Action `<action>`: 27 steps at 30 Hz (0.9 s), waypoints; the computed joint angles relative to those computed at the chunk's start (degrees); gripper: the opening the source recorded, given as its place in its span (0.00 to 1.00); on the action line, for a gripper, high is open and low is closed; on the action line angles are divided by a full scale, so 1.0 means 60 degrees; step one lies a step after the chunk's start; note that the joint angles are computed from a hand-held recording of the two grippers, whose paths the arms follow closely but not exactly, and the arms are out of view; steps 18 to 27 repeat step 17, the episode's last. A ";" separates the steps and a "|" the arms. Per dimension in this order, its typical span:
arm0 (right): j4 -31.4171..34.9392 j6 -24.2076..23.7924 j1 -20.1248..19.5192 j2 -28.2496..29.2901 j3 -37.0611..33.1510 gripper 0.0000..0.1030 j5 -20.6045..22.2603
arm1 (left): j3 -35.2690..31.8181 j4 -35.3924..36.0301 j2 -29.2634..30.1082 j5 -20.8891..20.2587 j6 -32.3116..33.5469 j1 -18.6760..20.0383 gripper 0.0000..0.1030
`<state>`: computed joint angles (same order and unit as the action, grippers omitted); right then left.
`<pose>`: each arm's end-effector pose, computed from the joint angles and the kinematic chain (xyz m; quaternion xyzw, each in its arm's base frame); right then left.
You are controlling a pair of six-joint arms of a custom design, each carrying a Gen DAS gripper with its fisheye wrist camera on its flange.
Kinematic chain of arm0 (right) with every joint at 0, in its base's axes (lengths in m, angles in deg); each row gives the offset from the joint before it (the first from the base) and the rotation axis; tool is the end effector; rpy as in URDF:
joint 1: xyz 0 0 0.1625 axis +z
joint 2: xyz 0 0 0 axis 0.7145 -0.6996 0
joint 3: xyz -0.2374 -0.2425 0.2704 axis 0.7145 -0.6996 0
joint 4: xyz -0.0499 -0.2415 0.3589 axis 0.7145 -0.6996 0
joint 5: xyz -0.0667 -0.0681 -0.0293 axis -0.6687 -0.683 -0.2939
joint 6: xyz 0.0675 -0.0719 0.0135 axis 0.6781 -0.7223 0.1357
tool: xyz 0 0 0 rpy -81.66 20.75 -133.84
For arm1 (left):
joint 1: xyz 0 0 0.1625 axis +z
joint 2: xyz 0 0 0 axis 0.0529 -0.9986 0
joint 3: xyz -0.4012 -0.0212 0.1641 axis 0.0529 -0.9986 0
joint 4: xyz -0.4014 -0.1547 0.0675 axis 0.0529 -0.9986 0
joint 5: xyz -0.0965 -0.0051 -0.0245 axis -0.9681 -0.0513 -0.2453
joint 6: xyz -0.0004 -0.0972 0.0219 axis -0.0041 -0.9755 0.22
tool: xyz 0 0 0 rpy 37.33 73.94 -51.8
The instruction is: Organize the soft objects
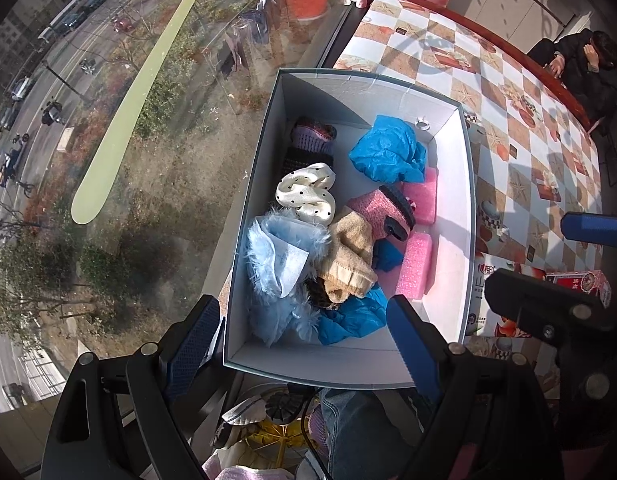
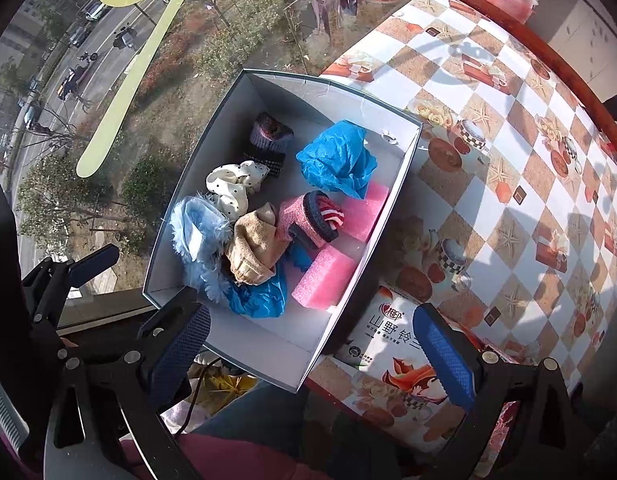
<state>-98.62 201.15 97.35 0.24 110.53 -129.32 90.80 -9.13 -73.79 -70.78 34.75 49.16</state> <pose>0.5664 -0.3250 -0.0128 -0.4212 -0.8342 0.2325 0.2694 -0.1139 -0.4510 0.4235 0.5707 0.7522 0.1651 0.2851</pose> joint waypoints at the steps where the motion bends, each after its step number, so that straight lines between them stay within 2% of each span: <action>1: -0.0005 0.0015 0.0000 -0.0003 0.0008 0.99 0.0010 | 0.0006 -0.0016 -0.0004 0.0003 0.0013 -0.0010 0.85; 14: -0.0006 0.0148 -0.0007 -0.0039 0.0053 0.99 0.0051 | -0.0015 -0.0013 0.0057 0.0042 -0.0023 0.0024 0.85; 15: -0.0009 0.0154 -0.0014 -0.0032 0.0053 0.99 0.0059 | -0.0059 -0.0039 0.0080 -0.0050 0.0004 0.0071 0.85; 17: -0.0021 0.0150 -0.0026 -0.0030 0.0062 0.99 0.0090 | -0.0400 0.0086 0.0246 -0.0671 0.0064 0.0278 0.85; 27: -0.0021 0.0150 -0.0026 -0.0030 0.0062 0.99 0.0090 | -0.0400 0.0086 0.0246 -0.0671 0.0064 0.0278 0.85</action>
